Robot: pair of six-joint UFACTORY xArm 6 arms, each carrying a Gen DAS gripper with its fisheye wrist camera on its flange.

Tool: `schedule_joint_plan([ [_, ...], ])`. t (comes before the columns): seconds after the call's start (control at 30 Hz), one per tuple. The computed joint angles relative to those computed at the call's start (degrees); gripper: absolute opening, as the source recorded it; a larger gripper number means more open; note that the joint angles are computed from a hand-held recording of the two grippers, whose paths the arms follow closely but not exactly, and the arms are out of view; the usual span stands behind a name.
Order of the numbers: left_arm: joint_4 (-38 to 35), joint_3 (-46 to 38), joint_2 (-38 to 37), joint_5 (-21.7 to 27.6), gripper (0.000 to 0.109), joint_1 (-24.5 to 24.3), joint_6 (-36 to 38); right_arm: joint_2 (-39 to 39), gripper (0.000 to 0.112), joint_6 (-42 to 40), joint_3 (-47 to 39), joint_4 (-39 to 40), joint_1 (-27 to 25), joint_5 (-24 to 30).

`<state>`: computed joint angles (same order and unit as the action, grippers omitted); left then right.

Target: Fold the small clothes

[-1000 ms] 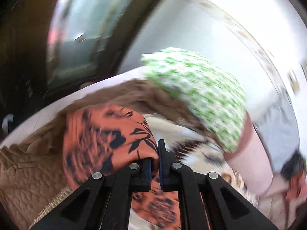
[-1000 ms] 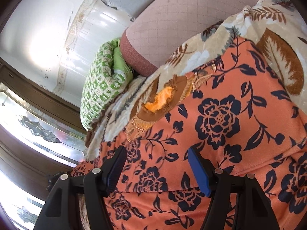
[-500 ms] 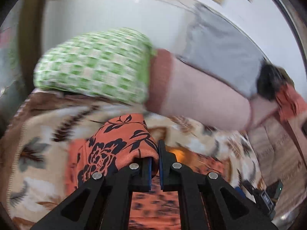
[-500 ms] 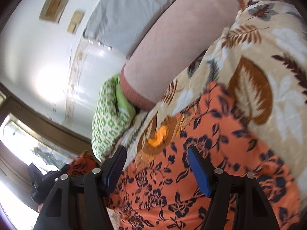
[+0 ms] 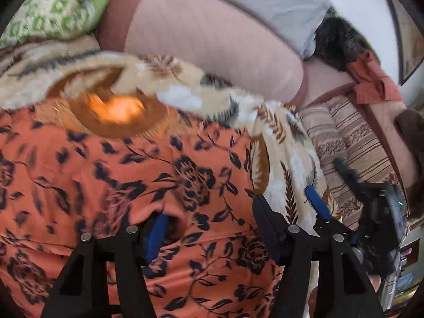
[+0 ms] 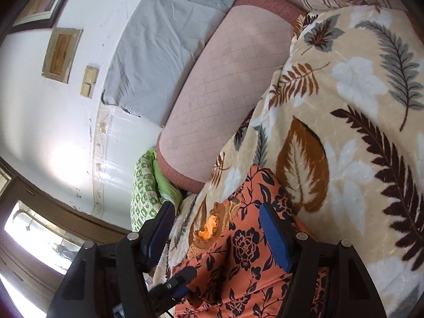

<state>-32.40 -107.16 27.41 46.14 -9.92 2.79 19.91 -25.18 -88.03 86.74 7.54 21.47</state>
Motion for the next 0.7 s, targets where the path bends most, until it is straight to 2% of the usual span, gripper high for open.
schedule_joint_plan([
  [0.07, -4.0, 7.3, -5.8, -5.5, 0.071, 2.0, 4.4, 0.4, 0.070, 2.6, -0.2, -4.0, 0.3, 0.7],
  [0.13, -2.0, 13.2, -10.4, -11.8, 0.080, 3.6, 3.9, 1.5, 0.071, 5.1, -1.3, -8.3, 0.9, 3.1],
  [0.17, -0.2, 17.2, -13.4, -16.1, 0.081, 4.5, 3.4, 1.9, 0.071, 6.1, -1.8, -10.2, 1.3, 3.9],
  [0.23, 0.6, 22.1, -16.9, -20.8, 0.081, 6.3, 4.7, 3.5, 0.071, 9.7, -3.5, -16.9, 2.5, 5.2],
  [0.27, 2.3, 23.6, -18.0, -22.5, 0.082, 7.1, 3.7, 4.1, 0.071, 11.1, -4.1, -19.8, 3.2, 5.2],
  [0.33, 12.4, 27.4, -20.0, -25.7, 0.087, 9.2, -4.5, 4.9, 0.071, 12.5, -5.2, -24.6, 4.7, 5.4],
  [0.47, 36.4, 28.7, -18.2, -23.8, 0.087, 12.7, -22.5, 6.5, 0.071, 9.5, -8.4, -29.7, 7.6, 6.2],
  [0.5, 42.4, 27.9, -16.8, -21.5, 0.087, 13.3, -27.1, 6.9, 0.071, 6.8, -9.3, -28.8, 8.0, 7.5],
  [0.53, 46.5, 27.8, -16.1, -20.7, 0.087, 13.7, -30.6, 7.8, 0.071, 3.3, -11.0, -25.4, 8.0, 11.3],
  [0.6, 51.0, 28.1, -14.7, -19.8, 0.087, 14.8, -35.0, 10.6, 0.071, -3.6, -15.1, -14.8, 7.0, 22.8],
  [0.63, 52.8, 27.6, -13.8, -18.5, 0.087, 15.0, -37.2, 12.0, 0.071, -4.5, -16.9, -12.4, 6.8, 25.9],
  [0.7, 54.1, 25.6, -11.7, -15.2, 0.087, 15.1, -38.7, 15.3, 0.071, -2.9, -20.8, -12.9, 8.5, 27.6],
])
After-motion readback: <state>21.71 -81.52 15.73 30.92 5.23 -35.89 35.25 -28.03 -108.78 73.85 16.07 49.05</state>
